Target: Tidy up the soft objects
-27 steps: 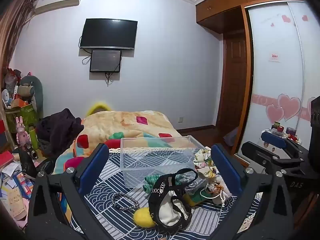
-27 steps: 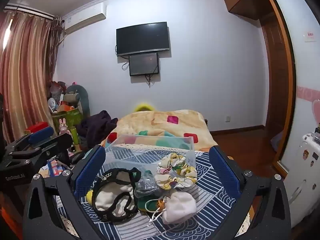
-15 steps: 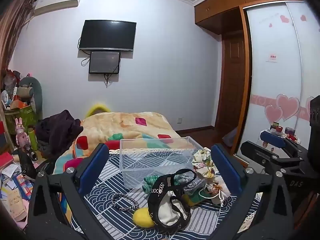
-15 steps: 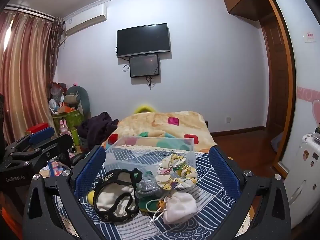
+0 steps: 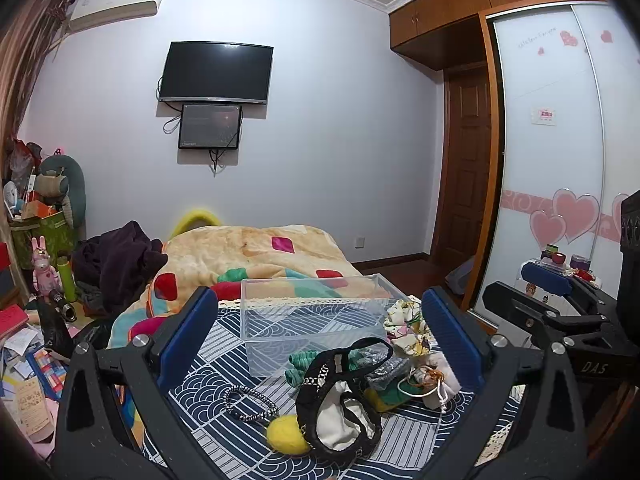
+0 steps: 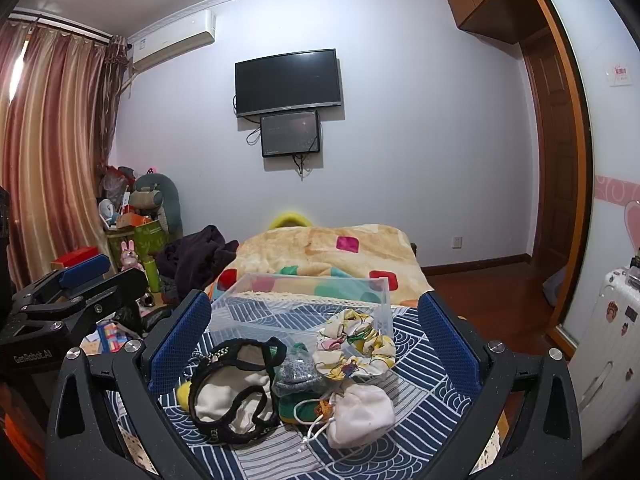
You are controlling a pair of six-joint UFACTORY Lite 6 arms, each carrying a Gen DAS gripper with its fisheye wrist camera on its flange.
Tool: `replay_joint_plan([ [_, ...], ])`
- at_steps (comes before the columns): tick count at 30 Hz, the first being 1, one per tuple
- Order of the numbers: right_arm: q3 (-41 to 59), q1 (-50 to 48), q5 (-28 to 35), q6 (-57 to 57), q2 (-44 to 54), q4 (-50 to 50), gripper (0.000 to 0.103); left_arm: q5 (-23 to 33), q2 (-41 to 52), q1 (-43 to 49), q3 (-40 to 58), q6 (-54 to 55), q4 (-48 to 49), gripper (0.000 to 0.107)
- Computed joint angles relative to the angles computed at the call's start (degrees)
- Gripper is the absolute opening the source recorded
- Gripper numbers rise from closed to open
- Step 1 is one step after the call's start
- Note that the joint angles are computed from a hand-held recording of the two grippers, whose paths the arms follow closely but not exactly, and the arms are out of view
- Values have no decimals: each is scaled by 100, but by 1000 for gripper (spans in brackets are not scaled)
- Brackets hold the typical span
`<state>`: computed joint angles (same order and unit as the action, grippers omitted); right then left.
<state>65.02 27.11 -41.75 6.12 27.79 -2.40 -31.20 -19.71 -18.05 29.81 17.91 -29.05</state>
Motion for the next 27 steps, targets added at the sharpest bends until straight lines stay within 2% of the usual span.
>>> replay_joint_plan([
  [27, -153, -28, -68, 40, -147, -35, 103, 132, -218, -60, -4, 295, -279, 103],
])
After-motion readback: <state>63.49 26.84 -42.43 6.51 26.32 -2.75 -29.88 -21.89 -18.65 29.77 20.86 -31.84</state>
